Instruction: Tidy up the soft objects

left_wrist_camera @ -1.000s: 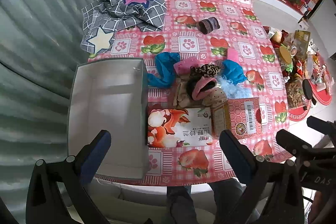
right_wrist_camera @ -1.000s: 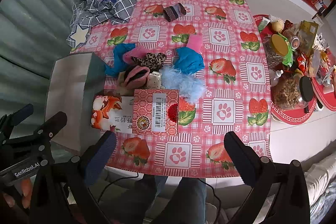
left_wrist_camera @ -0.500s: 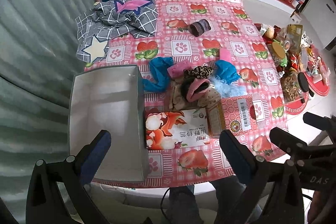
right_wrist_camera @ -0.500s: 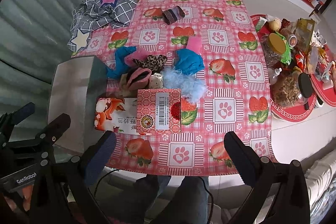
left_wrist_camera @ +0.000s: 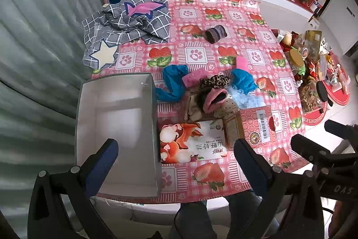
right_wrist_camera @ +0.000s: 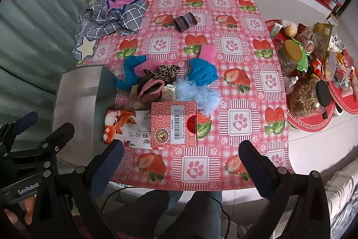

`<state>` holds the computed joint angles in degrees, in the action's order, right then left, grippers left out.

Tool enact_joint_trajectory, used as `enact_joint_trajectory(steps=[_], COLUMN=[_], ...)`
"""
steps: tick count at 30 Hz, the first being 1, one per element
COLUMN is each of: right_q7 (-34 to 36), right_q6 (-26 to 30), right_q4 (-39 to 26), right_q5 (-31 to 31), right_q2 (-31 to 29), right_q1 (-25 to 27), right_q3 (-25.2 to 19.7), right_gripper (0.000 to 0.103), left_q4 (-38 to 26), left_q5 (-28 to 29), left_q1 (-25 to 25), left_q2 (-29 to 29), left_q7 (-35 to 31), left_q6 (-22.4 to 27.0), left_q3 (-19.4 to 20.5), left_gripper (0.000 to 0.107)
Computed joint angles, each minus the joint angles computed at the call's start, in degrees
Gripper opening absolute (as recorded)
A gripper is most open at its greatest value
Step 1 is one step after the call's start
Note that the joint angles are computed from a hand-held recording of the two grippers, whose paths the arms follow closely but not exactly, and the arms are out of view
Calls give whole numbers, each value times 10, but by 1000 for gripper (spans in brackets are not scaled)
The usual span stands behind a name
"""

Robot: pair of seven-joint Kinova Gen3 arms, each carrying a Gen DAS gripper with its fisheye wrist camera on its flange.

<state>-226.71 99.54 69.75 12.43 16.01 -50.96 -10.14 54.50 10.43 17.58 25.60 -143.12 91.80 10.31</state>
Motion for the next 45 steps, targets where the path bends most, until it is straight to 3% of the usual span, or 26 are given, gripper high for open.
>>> enact_joint_trajectory(steps=[5, 15, 26, 32, 39, 45], right_q7=[5, 25, 13, 50, 118, 196], right_q6=[25, 7, -110, -176, -254, -337], right_q4=[-22, -10, 155, 266, 379, 478], right_q5=[15, -18, -42, -62, -97, -130], right_q2=[22, 9, -85, -145, -199, -235], right_q1=[-10, 5, 57, 113, 187, 256], right_q3=[5, 9, -20, -34, -38, -19], right_gripper=[103, 103, 103, 103, 103, 103], left_q4=[-17, -11, 37, 1, -84, -214], left_q5=[-12, -14, -63, -99, -130, -151], left_q1=[5, 0, 45, 98, 165, 228], left_q2=[10, 10, 11, 49, 116, 216], left_q7=[4, 14, 69, 133, 199, 246], left_q6=[13, 10, -57, -51, -30, 18], left_q3=[-3, -8, -12, -15, -21, -38], left_gripper=[103, 103, 103, 103, 103, 103])
